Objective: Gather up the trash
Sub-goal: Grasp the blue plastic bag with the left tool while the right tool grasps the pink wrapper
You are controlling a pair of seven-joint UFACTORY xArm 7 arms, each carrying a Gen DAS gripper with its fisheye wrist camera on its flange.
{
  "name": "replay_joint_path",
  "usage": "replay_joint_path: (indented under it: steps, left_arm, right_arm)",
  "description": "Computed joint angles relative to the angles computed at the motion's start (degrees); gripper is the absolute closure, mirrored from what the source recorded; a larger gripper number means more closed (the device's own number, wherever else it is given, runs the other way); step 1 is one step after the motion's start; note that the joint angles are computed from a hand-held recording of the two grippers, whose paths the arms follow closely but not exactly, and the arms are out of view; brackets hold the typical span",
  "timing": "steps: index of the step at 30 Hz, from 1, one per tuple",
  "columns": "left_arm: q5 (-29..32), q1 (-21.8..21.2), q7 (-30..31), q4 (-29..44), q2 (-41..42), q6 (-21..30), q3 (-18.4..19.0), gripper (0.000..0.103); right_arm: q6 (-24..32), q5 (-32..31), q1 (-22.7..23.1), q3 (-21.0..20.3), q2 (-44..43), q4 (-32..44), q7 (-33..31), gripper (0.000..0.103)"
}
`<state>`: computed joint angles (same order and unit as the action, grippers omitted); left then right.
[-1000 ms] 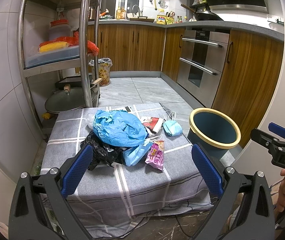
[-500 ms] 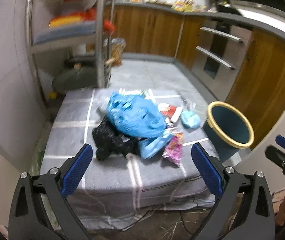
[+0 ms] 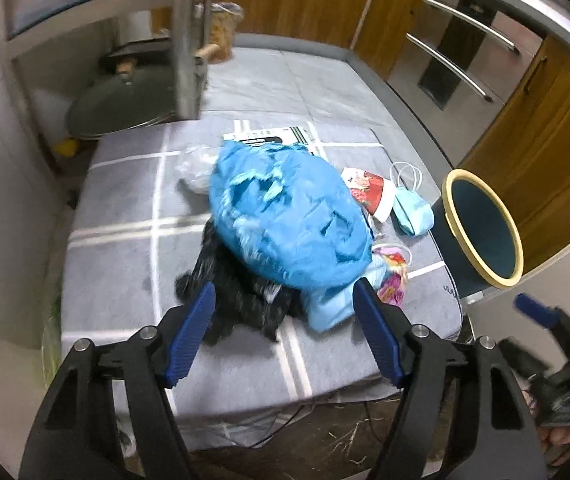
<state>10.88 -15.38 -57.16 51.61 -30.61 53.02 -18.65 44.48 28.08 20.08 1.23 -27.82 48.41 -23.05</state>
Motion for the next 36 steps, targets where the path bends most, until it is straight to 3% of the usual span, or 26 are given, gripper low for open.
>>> replay_joint_path:
  steps: [6, 9, 15, 18, 22, 23, 24, 36]
  left_arm:
    - [0.79, 1.43, 4.91, 2.50, 5.99, -0.80, 3.24, 0.032]
    - [0.12, 1.79, 6.72, 3.91, 8.22, -1.44, 4.78, 0.035]
    - [-2.04, 1.46, 11.58, 7.31, 12.64, 0.07, 6.79, 0.072]
    - [-3.16, 1.33, 13.10, 7.44, 13.27, 0.55, 7.49, 0.085]
    - [-3.57, 1.17, 14.17, 7.36, 13.32, 0.92, 7.41, 0.099]
    - [-3.90, 1.07, 14.58, 7.19, 13.14, 0.46, 7.55, 0.100]
    - [-4.29, 1.02, 14.73, 6.94, 12.85, -0.09, 7.64, 0.101]
    - [-4.36, 2.72, 13.70, 8.51, 8.87, -8.61, 7.22, 0.102]
  right_arm:
    - [-1.61, -0.52, 0.25, 1.19, 6.11, 1.22, -1.20, 0.010]
    - [-1.52, -0.11, 0.21, 1.46, 9.25, 2.56, -1.92, 0.016]
    - [-1.76, -0.67, -0.33, 3.67, 16.24, 6.18, -1.52, 0.026]
    - [-1.43, -1.14, -0.64, 4.65, 18.86, 7.58, -0.87, 0.039]
    - [-0.82, -0.22, -1.09, 5.14, 20.29, 8.14, -0.47, 0.071]
    - [-0.61, 0.17, -1.21, 5.16, 20.39, 8.26, -0.45, 0.079]
    - [-0.13, 0.30, -1.38, 5.17, 20.36, 8.45, -0.11, 0.081]
    - [0.99, 2.13, -2.52, 3.28, 15.06, 7.10, -1.93, 0.088]
